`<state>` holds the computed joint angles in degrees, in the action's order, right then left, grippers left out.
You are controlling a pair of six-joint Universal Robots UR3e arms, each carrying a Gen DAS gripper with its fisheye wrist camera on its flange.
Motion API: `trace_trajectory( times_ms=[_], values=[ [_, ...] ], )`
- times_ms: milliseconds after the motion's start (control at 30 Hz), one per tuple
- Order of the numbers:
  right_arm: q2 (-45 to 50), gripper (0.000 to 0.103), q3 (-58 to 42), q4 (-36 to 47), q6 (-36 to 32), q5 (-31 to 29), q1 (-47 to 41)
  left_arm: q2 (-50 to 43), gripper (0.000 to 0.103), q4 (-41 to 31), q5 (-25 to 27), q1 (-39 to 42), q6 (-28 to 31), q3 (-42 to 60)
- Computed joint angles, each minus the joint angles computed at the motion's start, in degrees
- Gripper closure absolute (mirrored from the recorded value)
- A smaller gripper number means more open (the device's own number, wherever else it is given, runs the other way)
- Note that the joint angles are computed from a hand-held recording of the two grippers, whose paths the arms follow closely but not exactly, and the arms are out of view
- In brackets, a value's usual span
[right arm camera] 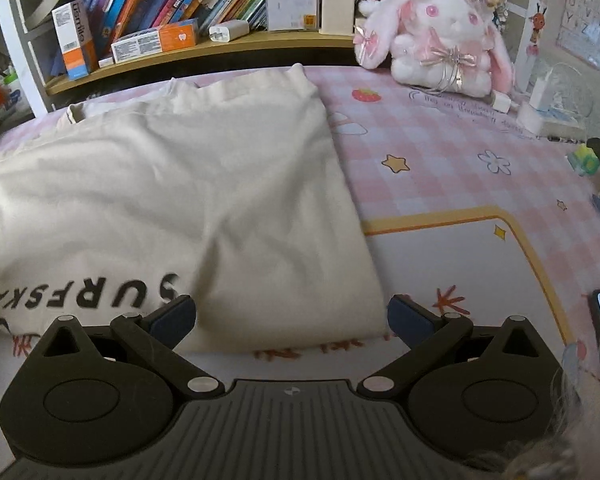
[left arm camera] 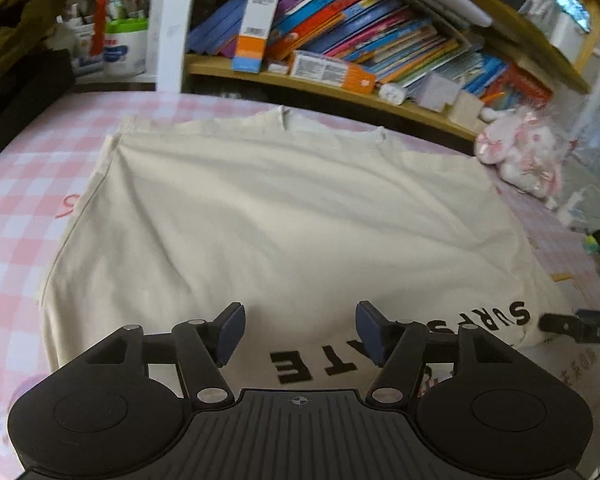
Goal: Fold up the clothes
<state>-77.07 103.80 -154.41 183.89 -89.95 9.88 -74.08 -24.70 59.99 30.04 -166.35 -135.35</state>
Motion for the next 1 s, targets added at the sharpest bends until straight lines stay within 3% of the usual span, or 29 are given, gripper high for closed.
trace_trajectory(
  times_ms=[133,367,433,500,700,833,1000],
  values=[
    [-2.4,0.0,3.1,0.0,-1.3,6.0,-4.7,0.8,0.031,3.5,5.1,-4.9,-5.0,-0.6],
    [-6.0,0.002,6.5,5.2,-1.6,23.0,-15.4,3.6,0.031,5.2,15.7,-12.4,-14.8,-3.1],
    [-6.1,0.01,6.3,6.0,-2.3,24.8,-16.5,5.0,0.031,5.5,18.4,-14.2,-17.6,-3.8],
    [-5.8,0.036,5.8,6.2,-3.0,25.1,-16.8,6.0,0.031,5.7,21.1,-16.2,-20.1,-4.3],
    [-4.3,0.087,3.1,10.1,-8.9,26.8,-17.7,7.4,0.031,4.5,27.6,-21.7,-26.5,-4.3],
    [-8.2,0.091,6.0,7.8,-13.5,29.3,-18.8,7.8,0.03,3.7,30.9,-24.1,-29.4,-3.8],
    [-7.1,0.091,5.1,9.3,-14.9,26.8,-18.5,10.0,0.029,0.9,31.5,-24.0,-31.0,-4.3]
  ],
)
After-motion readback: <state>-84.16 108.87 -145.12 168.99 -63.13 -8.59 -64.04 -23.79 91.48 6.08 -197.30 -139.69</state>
